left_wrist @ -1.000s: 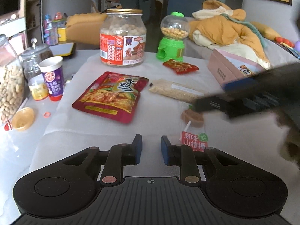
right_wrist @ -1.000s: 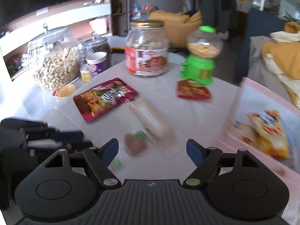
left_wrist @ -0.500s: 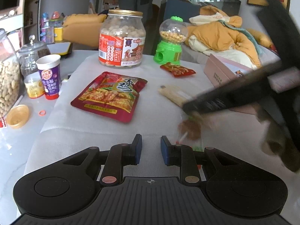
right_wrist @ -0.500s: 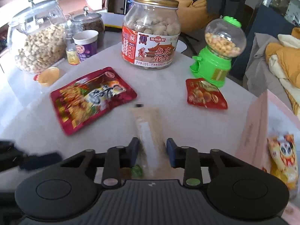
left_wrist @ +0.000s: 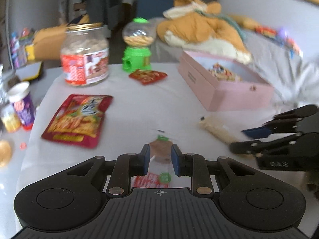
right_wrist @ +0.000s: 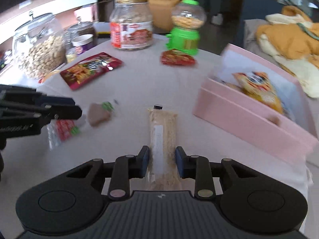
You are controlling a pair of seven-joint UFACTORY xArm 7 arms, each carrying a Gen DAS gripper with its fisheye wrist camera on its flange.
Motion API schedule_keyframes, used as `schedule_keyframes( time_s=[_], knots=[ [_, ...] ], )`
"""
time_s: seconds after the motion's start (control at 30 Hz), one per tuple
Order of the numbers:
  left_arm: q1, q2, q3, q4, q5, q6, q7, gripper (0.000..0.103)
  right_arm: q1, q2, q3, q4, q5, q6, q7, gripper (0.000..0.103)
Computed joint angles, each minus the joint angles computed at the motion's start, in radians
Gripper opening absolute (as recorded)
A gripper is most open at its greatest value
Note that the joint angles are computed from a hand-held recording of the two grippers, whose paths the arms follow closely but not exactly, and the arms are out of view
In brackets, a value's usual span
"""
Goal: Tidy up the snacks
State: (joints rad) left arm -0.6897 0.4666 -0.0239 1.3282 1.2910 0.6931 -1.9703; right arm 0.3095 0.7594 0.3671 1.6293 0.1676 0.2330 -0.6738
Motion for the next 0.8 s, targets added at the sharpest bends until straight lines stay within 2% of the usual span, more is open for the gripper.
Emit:
schedule_keyframes(
  time_s=[0.03,0.1,0.13,0.17,0.23,0.3,0.4,0.53,0.6,0.67,0.73,0.77,0.8],
  knots=[
    [0.009,0.020,-0.011,0.030,-0.041,0.012,0.071,0.028,-0.009,-0.011,0.000,-0.031,0.004,-0.031,-0.003,0.030],
    [0.002,0.071,-0.017,0.103,-0.130,0.077,0.222,0.033,-0.035,-0.023,0.016,-0.085,0.006,-0.100,-0.017,0.044],
    [-0.010,0.090,-0.011,0.132,-0.152,0.109,0.273,0.037,-0.035,-0.031,0.009,-0.116,0.000,-0.154,-0.010,0.060],
    [-0.017,0.104,-0.006,0.152,-0.180,0.133,0.317,0.041,-0.029,-0.037,-0.005,-0.141,-0.013,-0.202,0.002,0.066],
    [-0.026,0.113,0.011,0.168,-0.218,0.146,0.335,0.045,-0.037,-0.040,-0.009,-0.181,-0.041,-0.286,0.016,0.072],
    [-0.028,0.110,0.026,0.164,-0.242,0.143,0.331,0.047,-0.058,-0.034,0.003,-0.201,-0.068,-0.328,0.029,0.077],
    [-0.028,0.109,0.051,0.150,-0.236,0.096,0.283,0.048,-0.085,-0.017,0.027,-0.215,-0.102,-0.384,0.060,0.084],
    [-0.022,0.100,0.078,0.118,-0.193,0.019,0.154,0.048,-0.132,0.012,0.074,-0.170,-0.147,-0.321,0.109,0.088],
    [-0.026,0.109,0.076,0.132,-0.198,0.037,0.148,0.047,-0.161,0.032,0.106,-0.136,-0.154,-0.264,0.135,0.093],
    [-0.041,0.123,0.074,0.153,-0.204,0.073,0.145,0.047,-0.199,0.070,0.152,-0.065,-0.127,-0.153,0.146,0.103],
    [-0.053,0.132,0.070,0.170,-0.211,0.097,0.142,0.047,-0.241,0.097,0.207,-0.031,-0.093,-0.101,0.101,0.103],
    [-0.059,0.132,0.071,0.170,-0.205,0.096,0.129,0.047,-0.231,0.095,0.196,-0.029,-0.087,-0.095,0.090,0.103],
    [-0.065,0.130,0.075,0.162,-0.190,0.083,0.104,0.047,-0.197,0.080,0.156,-0.037,-0.091,-0.105,0.088,0.103]
  ],
)
